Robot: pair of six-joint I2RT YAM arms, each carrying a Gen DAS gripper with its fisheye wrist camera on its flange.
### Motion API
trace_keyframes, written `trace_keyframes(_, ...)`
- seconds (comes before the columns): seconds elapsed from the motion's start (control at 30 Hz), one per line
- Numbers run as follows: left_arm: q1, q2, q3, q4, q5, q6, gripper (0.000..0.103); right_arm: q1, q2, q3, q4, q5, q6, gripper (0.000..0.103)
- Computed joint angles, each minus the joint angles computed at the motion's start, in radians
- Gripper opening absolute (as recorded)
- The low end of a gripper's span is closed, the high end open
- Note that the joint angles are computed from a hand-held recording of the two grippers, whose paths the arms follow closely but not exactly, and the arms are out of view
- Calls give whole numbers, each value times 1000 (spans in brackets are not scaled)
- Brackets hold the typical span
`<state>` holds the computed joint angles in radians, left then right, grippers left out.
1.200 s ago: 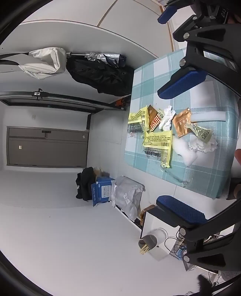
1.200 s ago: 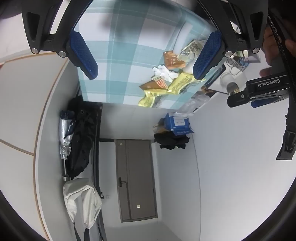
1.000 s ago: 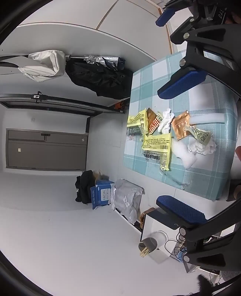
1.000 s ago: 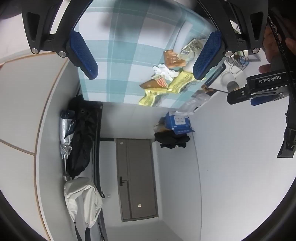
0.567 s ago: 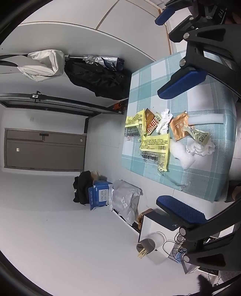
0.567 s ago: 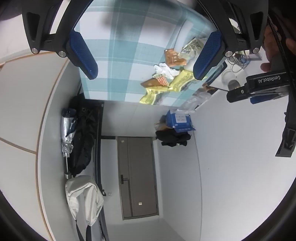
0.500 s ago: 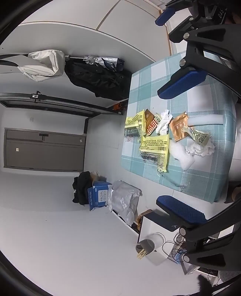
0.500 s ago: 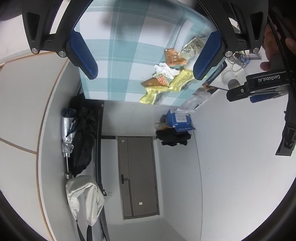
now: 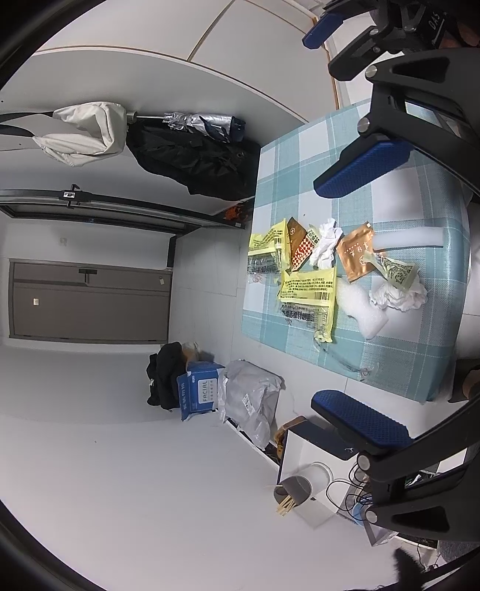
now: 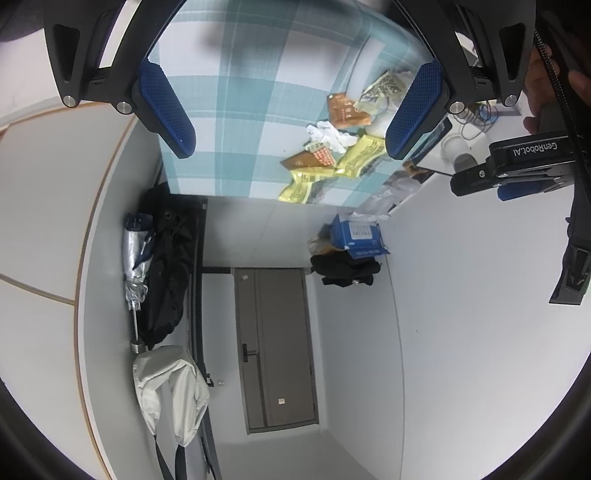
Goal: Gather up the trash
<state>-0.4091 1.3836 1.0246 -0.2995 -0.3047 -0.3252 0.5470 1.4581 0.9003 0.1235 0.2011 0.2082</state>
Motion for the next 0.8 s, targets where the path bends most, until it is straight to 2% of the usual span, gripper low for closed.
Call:
trace_keyframes(0.27,-18,-7,-7,2,-26,-7,102,2,-6,-10,11,8,11,103)
trace_keyframes(0.8,-11,-8,1,-19,3,-13,102,2,-1,-6,10,9,17,103)
